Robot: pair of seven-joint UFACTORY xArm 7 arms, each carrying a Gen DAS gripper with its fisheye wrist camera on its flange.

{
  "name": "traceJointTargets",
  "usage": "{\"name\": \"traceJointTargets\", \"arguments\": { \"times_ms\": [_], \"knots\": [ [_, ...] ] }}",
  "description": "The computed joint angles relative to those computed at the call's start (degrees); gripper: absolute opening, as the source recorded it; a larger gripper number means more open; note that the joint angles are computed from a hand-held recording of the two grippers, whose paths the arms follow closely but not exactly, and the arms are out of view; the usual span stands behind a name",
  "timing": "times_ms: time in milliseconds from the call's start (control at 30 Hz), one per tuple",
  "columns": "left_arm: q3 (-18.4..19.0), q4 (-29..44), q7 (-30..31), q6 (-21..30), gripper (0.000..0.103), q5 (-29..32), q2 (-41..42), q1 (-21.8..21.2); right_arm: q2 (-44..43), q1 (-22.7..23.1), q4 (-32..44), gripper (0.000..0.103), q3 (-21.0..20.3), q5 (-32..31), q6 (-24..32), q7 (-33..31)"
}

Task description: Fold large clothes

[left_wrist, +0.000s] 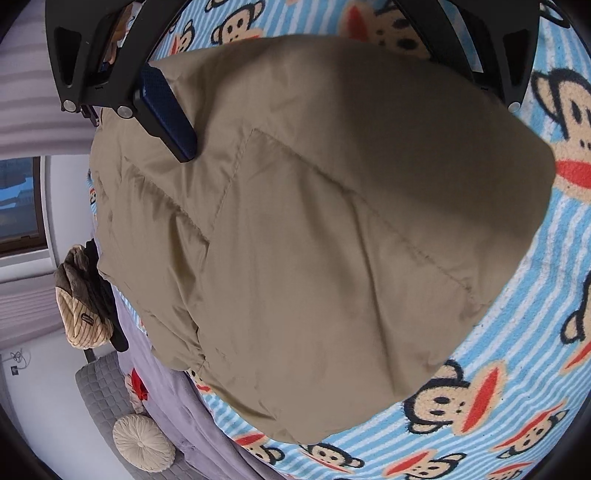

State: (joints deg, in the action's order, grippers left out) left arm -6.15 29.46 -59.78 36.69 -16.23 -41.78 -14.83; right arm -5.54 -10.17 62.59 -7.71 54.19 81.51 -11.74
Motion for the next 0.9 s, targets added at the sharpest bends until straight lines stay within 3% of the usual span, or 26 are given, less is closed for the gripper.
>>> {"name": "traceJointTargets", "arguments": {
  "times_ms": [133, 233, 267, 300, 333, 400, 500, 533, 633, 900],
  "knots": [
    [-2.1, 1.3, -4.3, -2.6, 0.103, 1.5, 4.2, 2.7, 1.3, 0.7, -0.3, 0.096, 0.9, 1.9, -3.0, 0.1],
    [-4.3, 4.5, -8.9, 0.6, 0.099, 5.1, 7.4, 4.9, 1.4, 0.8, -0.9, 0.096, 1.2, 2.6, -4.7, 2.2],
    [-5.1, 5.7, -10.0, 1.8, 0.093, 6.9, 7.9, 5.5, 1.1, 0.8, -1.3, 0.096, 1.2, 2.9, -5.3, 3.2],
    [-5.1, 6.2, -10.0, 2.0, 0.075, 7.9, 8.0, 5.3, 0.8, 0.9, -1.5, 0.094, 1.2, 2.9, -5.6, 4.2],
    [-4.6, 6.3, -9.5, 1.3, 0.057, 8.2, 7.8, 4.7, 0.3, 0.9, -1.8, 0.088, 1.2, 2.7, -6.1, 5.3],
    [-3.7, 6.9, -8.0, 0.7, 0.037, 8.6, 7.5, 3.7, -0.2, 1.0, -2.3, 0.071, 1.0, 2.6, -6.2, 6.8],
    [-2.8, 9.4, -4.4, 2.3, 0.024, 9.9, 7.7, 2.9, -1.0, 1.1, -2.7, 0.042, 0.6, 4.1, -6.4, 7.2],
    [-2.4, 9.6, -3.3, 2.8, 0.022, 10.2, 6.9, 2.8, -1.3, 1.3, -2.6, 0.035, 0.6, 4.2, -6.4, 7.3],
    [-2.6, 10.1, -2.0, 3.5, 0.021, 10.4, 4.5, 3.0, -1.9, 1.6, -2.0, 0.026, 0.2, 4.1, -4.9, 6.8],
    [-5.3, 10.3, -3.7, 10.7, 0.02, 8.9, -4.5, 1.1, -4.1, -0.2, 0.0, 0.023, -2.4, 1.2, 5.8, 4.9]
  ]
}}
